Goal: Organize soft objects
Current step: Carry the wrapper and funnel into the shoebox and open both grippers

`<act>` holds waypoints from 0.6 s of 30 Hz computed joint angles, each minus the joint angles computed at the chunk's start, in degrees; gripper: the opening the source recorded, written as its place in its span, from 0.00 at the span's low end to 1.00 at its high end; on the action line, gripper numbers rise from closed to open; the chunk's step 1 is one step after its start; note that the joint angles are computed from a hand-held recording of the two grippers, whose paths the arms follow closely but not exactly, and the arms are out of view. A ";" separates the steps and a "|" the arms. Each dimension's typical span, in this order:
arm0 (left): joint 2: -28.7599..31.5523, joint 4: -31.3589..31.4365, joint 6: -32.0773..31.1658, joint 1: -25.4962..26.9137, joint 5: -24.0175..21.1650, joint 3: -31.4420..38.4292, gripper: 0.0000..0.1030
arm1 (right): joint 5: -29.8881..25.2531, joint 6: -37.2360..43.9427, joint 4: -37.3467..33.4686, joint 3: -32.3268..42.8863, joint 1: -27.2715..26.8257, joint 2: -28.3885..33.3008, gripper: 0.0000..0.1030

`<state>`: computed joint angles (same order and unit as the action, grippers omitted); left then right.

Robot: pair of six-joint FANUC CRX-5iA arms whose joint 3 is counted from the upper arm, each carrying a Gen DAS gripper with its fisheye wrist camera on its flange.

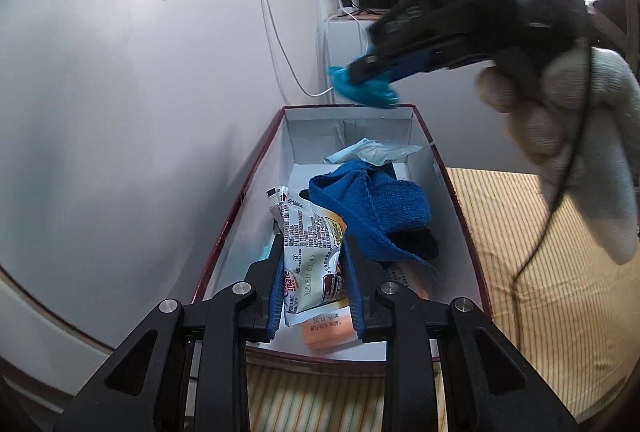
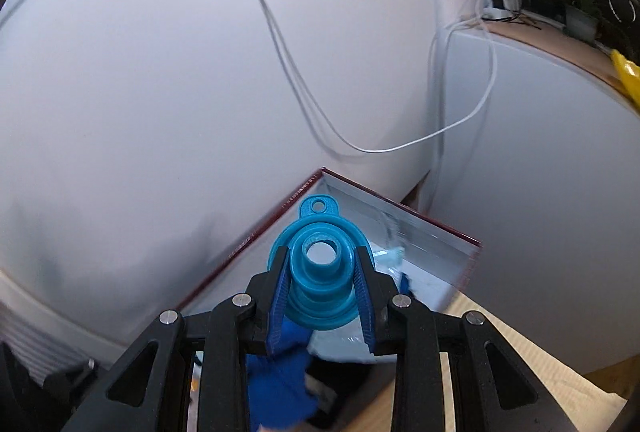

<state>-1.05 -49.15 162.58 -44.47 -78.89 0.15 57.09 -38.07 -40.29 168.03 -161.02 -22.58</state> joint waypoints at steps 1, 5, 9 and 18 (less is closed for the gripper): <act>-0.17 0.06 0.09 0.16 0.14 -0.17 0.25 | -0.33 -0.18 0.24 -0.08 0.42 -0.20 0.27; -0.76 0.48 -0.27 0.79 1.07 -0.70 0.35 | -0.19 0.01 0.09 -1.23 1.45 -1.49 0.35; -1.08 0.39 0.00 0.64 1.42 -0.82 0.60 | 0.01 -0.63 -1.45 -1.61 1.31 -1.66 0.66; -1.34 0.00 2.34 -0.33 1.34 -0.74 0.60 | -0.94 1.35 -2.14 1.32 -0.88 1.39 0.66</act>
